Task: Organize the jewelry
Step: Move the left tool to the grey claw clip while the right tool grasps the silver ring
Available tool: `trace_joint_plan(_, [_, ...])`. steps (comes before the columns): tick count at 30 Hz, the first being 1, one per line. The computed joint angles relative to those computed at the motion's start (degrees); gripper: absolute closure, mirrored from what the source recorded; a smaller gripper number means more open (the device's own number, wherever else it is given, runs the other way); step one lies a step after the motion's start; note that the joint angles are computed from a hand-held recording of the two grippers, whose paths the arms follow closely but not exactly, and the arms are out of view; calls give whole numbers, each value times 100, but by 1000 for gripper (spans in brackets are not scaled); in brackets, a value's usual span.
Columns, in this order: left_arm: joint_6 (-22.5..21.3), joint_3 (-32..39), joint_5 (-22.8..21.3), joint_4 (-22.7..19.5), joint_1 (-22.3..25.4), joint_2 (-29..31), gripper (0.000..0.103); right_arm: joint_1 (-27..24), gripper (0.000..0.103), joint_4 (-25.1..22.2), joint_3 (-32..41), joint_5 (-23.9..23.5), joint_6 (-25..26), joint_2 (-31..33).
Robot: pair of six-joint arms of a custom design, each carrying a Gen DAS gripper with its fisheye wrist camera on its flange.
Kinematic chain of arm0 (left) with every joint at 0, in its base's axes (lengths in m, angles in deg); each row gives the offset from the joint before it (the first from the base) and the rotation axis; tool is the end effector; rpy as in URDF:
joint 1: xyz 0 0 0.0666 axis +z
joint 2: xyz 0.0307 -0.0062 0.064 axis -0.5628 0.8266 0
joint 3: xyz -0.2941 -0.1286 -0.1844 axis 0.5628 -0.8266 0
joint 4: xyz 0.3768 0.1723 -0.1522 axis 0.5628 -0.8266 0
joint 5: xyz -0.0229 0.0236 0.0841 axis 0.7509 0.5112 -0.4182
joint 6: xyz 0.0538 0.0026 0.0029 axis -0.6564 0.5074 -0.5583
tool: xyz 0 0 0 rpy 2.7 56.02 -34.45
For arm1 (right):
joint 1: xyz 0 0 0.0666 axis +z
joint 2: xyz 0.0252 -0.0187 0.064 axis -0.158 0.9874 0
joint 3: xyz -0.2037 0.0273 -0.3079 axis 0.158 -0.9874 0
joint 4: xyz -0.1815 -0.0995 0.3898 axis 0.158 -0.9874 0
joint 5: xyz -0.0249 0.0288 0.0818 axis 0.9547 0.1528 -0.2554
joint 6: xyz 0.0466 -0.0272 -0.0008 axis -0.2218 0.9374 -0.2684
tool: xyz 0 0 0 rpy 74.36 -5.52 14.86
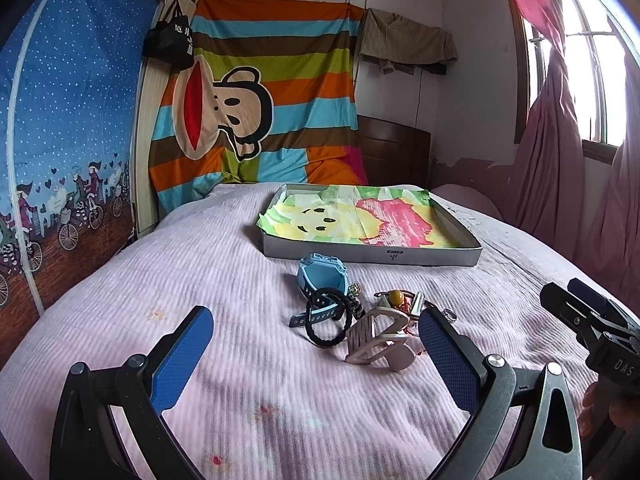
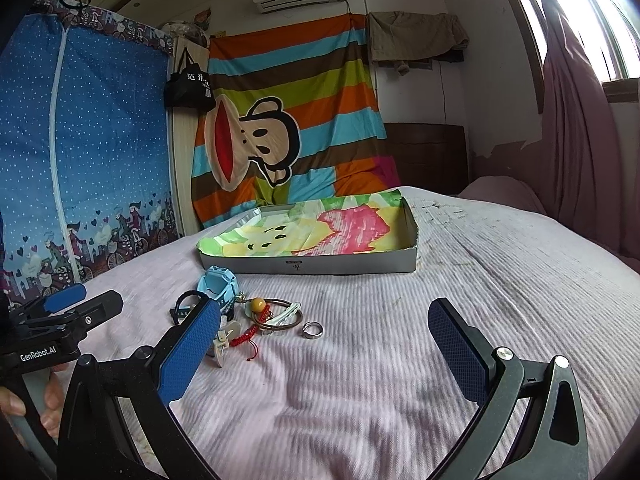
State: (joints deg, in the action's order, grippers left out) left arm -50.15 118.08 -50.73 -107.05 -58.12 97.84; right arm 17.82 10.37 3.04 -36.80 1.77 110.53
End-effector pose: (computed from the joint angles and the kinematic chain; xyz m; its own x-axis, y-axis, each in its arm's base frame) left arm 0.3836 -0.1712 0.4263 -0.3899 0.0248 -0.9205 0.3753 0.9171 -0.1342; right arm 0.3023 0.1288 0.4532 -0.2685 0.1600 -0.9499 0.2402 0.9661 0.0948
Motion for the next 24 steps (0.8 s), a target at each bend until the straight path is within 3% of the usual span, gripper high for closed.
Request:
trace_joint_plan(5, [-35,424,372,-440,41,400,1,-419,2,-204,246,-630,22,300])
trace_joint_plan(7, [-24,567,575,-613,56,550,10,-531,9,-315,346,-809,81,457])
trace_joint_plan(9, [-39,724,781,-834,80,722,18,-646,32,-451,455,-1007,98,633])
trace_joint_plan(13, [-72,898,1127,-1123,93,986,37,-906,43,-645,626,-1587,101,994])
trace_joint_plan(18, [-83,1072,1660,-1358,150,1230,49,-1095,61,-791,744,-2140,45,1390])
trace_joint_plan(24, [-89,1289,1928,-1538,121,1446,55,-1109,63,-711,825,-2321,50,1710])
